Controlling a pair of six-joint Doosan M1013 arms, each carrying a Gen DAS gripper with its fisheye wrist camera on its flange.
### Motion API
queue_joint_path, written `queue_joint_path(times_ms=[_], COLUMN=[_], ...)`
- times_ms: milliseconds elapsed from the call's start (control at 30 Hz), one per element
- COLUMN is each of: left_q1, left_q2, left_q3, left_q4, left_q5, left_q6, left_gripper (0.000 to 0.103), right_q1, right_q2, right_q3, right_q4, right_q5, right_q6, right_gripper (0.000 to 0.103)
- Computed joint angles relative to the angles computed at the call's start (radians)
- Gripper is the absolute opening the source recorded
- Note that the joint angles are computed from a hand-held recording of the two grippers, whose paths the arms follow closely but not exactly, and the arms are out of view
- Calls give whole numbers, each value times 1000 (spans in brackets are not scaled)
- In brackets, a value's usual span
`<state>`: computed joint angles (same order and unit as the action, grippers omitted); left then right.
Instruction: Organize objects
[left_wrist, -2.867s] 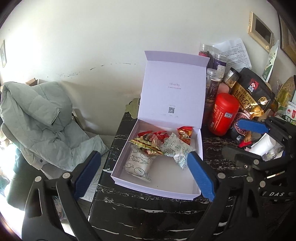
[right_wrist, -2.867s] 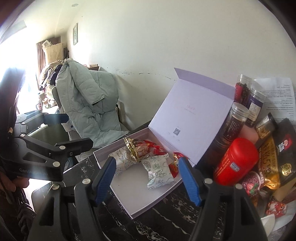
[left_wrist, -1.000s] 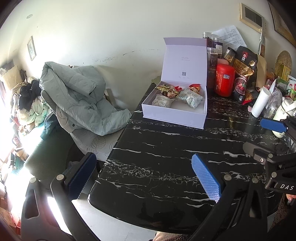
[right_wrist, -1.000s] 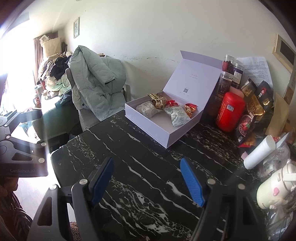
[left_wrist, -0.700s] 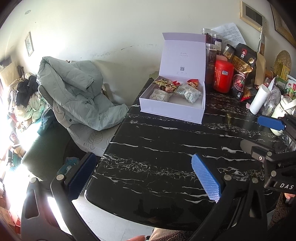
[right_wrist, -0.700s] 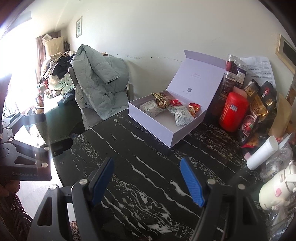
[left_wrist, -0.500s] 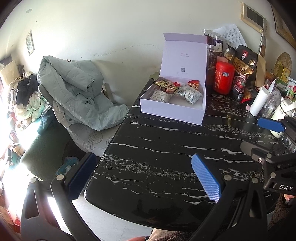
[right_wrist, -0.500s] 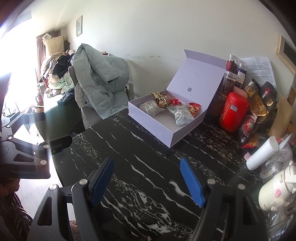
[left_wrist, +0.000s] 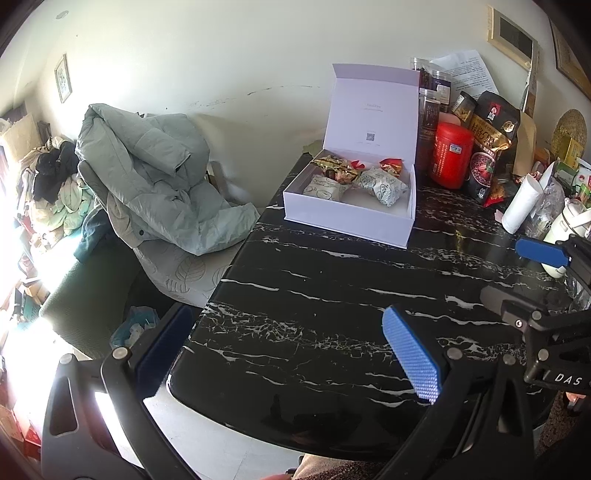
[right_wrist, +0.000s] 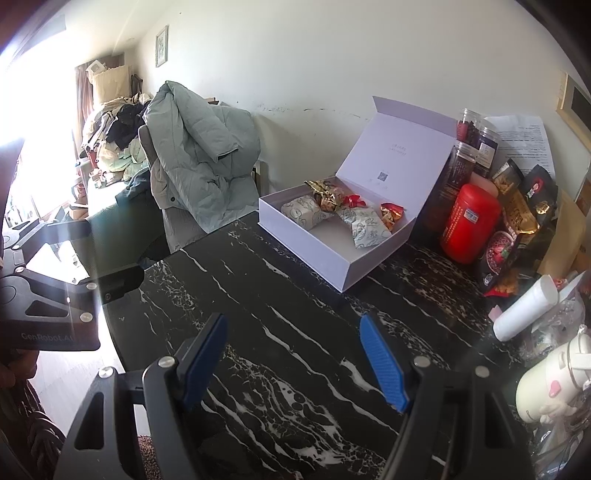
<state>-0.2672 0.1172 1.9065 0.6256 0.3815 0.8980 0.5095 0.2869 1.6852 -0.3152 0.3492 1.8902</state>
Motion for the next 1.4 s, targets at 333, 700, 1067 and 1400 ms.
queue_joint_path(times_ms=[333, 700, 1067, 1400], left_q1=[4, 0, -2, -3], left_q2=[1, 6, 9, 13], left_q3=[-2, -5, -4, -5], left_q4=[-22, -20, -18, 3], left_q5=[7, 17, 21, 30], left_q6=[17, 7, 2, -22], left_gripper=[103, 103, 103, 103], right_q1=[3, 3, 3, 2], right_q2=[-1, 5, 10, 16], right_q3=[-1, -5, -8, -12], right_q4=[-7, -2, 2, 19], right_q5=[-1, 8, 13, 20], right_q6=[-2, -10, -17, -38], right_gripper=[75, 75, 75, 75])
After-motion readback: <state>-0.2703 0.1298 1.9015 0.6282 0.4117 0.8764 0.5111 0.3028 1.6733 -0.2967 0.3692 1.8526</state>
